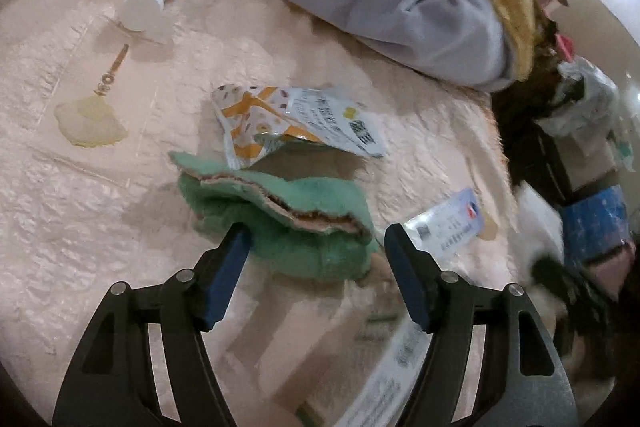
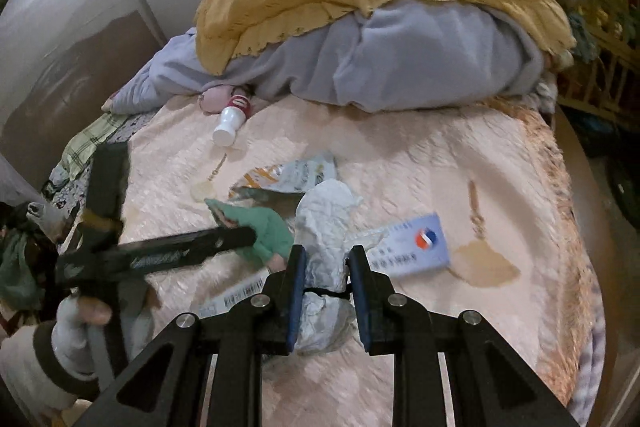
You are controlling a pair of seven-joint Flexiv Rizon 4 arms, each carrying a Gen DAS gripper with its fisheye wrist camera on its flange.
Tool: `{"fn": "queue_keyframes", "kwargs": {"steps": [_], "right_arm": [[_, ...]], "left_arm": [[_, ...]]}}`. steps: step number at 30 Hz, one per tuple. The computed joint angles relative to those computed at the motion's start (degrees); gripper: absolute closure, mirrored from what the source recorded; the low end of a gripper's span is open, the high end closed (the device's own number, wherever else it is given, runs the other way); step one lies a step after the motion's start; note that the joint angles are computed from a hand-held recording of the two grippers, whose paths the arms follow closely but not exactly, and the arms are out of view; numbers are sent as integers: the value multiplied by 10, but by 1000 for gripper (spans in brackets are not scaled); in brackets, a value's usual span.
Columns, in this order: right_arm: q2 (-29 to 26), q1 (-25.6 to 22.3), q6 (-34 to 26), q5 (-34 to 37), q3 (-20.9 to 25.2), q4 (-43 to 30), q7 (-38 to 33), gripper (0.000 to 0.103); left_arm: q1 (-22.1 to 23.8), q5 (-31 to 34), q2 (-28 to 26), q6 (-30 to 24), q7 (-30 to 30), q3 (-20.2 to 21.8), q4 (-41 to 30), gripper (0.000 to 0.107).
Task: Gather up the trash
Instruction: 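Grasp the green towel with the left gripper while the right grasps the crumpled white tissue, then carry the green towel and white tissue over the white bucket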
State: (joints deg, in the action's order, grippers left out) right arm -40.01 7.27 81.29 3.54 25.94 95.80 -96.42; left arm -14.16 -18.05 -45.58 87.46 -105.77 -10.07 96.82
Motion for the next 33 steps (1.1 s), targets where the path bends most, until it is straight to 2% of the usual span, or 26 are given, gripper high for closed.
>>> {"fn": "queue_keyframes", "kwargs": {"steps": [3,4,6,7,10,11,15,23,33], "right_arm": [[9,-19,10,12,12,23,-9,82],[10,-22,12,14,14,26,-10,82],[12,-33,20,22,23,35,-12,82],[13,-37,26,26,27,40,-12,82],[20,-48,42,30,37,58,-10,82],[22,-51,45,30,39,63,-9,82],[36,-65,66,28,49,89,-3,82],[68,-103,112,10,73,148,25,82],[119,-156,169,-28,78,235,84,82]], "left_arm": [[-34,5,-10,-33,-20,48,-31,39],[-44,11,-12,-44,-26,62,-40,42],[-64,31,-15,-53,-35,91,-53,57],[-59,38,-14,-43,-32,85,-49,62],[-34,42,-1,-10,-18,51,-23,68],[-32,43,7,1,-16,48,-12,69],[-75,60,41,18,-27,96,11,69],[-168,112,74,12,-44,177,2,69],[-223,167,60,-17,-41,185,-59,69]]}}
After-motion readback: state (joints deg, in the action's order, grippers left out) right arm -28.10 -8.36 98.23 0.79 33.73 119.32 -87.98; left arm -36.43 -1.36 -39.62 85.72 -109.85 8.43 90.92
